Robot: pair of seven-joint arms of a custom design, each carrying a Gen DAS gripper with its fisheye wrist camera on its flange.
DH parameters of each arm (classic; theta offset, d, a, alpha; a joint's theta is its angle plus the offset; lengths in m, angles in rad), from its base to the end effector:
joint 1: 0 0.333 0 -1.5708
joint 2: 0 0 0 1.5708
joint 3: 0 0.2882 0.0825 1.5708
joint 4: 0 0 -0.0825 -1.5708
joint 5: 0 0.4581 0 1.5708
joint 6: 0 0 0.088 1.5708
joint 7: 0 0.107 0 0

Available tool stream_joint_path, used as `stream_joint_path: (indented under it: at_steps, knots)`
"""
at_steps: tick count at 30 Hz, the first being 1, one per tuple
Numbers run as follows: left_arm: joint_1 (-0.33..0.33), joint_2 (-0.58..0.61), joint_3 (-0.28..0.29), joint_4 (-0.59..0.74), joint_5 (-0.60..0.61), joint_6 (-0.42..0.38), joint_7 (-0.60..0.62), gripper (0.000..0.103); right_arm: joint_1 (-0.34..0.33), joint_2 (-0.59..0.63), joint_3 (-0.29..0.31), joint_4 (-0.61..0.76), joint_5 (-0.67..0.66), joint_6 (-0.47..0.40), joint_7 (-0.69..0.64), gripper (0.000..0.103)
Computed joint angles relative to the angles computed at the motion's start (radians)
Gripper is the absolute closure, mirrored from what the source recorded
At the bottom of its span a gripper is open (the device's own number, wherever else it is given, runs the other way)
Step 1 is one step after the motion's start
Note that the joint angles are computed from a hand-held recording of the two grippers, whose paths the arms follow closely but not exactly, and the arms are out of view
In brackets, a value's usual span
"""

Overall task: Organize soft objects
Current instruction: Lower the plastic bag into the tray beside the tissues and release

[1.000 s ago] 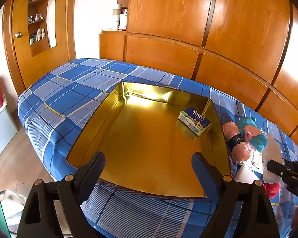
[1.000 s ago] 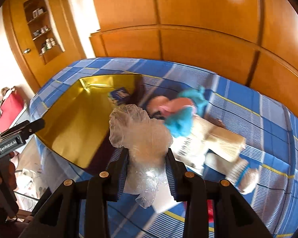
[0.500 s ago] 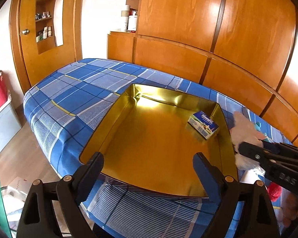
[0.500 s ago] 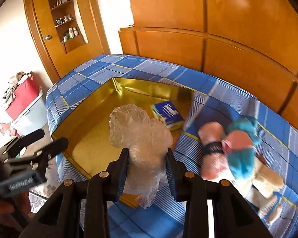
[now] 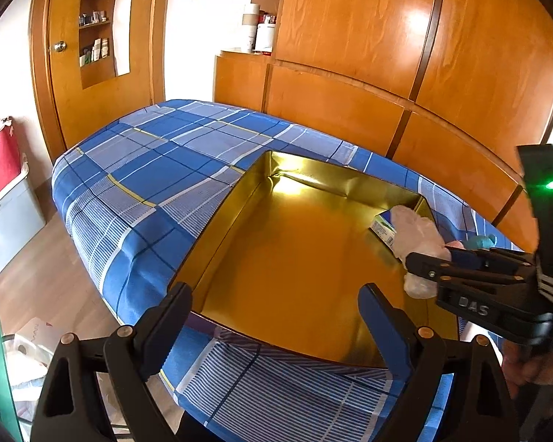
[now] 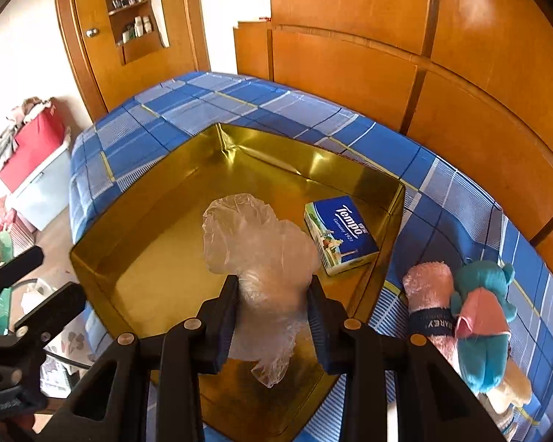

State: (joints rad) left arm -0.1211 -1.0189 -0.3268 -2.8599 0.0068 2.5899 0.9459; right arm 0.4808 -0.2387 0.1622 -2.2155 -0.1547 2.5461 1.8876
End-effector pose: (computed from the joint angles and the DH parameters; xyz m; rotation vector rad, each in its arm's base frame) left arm 0.3728 -0.1572 0.4775 -1.9824 1.5914 -0.7960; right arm 0.4753 0.3624 0.4826 -2.2088 1.4080 -0.4327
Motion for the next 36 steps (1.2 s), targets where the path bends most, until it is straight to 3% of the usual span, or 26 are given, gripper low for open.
stream_joint_path:
  at_steps: [11,18,28,36]
  knots:
    - [0.009,0.005,0.006,-0.003,0.002,-0.008,-0.001,0.011,-0.018,0.131,0.017,0.112,-0.136,-0.079,0.056,0.063]
    - [0.008,0.003,0.006,-0.002,0.003,-0.013,-0.002,0.011,-0.017,0.141,0.009,0.111,-0.126,-0.05,0.081,0.044]
    - [0.001,-0.003,-0.007,0.005,0.014,-0.021,-0.004,0.011,-0.035,0.014,0.009,-0.001,-0.139,0.071,0.172,0.044]
    - [-0.014,0.014,-0.019,0.028,0.029,-0.022,0.01,0.01,-0.085,-0.185,0.018,-0.161,-0.204,0.115,0.271,0.044]
